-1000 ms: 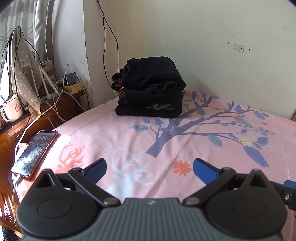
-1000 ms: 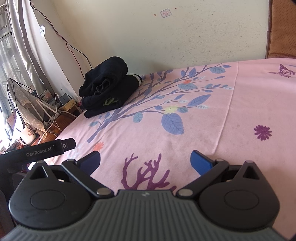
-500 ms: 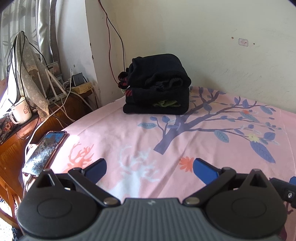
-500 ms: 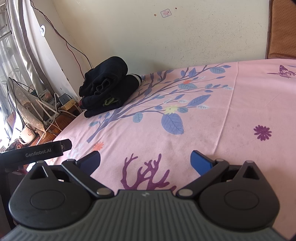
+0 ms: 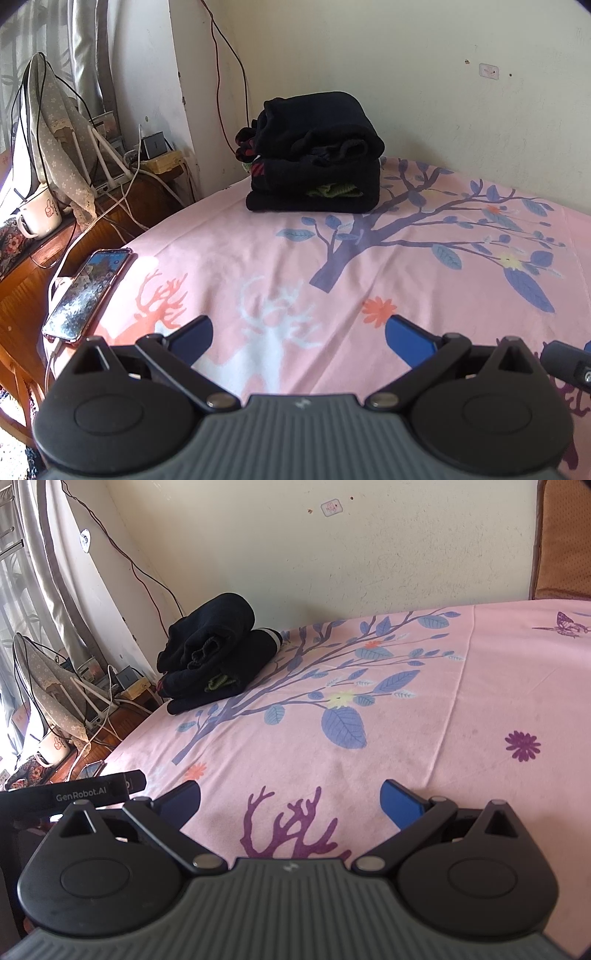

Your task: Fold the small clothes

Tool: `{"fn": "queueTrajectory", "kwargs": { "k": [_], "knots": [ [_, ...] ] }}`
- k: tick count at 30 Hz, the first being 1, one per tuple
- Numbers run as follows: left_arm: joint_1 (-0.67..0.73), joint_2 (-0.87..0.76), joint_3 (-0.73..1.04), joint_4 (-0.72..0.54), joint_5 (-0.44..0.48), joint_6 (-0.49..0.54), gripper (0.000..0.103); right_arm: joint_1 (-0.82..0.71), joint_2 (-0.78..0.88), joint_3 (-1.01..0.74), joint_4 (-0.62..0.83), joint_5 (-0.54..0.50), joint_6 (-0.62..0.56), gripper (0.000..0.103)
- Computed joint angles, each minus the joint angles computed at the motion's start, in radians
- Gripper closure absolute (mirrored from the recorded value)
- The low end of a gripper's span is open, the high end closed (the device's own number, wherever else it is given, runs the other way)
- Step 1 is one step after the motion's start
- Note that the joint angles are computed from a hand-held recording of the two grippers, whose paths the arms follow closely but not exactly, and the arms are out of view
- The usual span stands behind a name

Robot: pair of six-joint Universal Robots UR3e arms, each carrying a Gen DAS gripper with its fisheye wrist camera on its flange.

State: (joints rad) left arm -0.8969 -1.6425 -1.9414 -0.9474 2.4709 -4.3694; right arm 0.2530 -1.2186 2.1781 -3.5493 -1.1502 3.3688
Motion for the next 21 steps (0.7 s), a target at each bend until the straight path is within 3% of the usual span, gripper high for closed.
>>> {"fn": "queueTrajectory", "kwargs": {
  "k": [21],
  "knots": [
    [-0.008,0.002,0.022,-0.027,-0.002,0.027,0.0,0.003,-0.002,-0.003,0.005,-0.005,-0.01,0.0]
  ]
}}
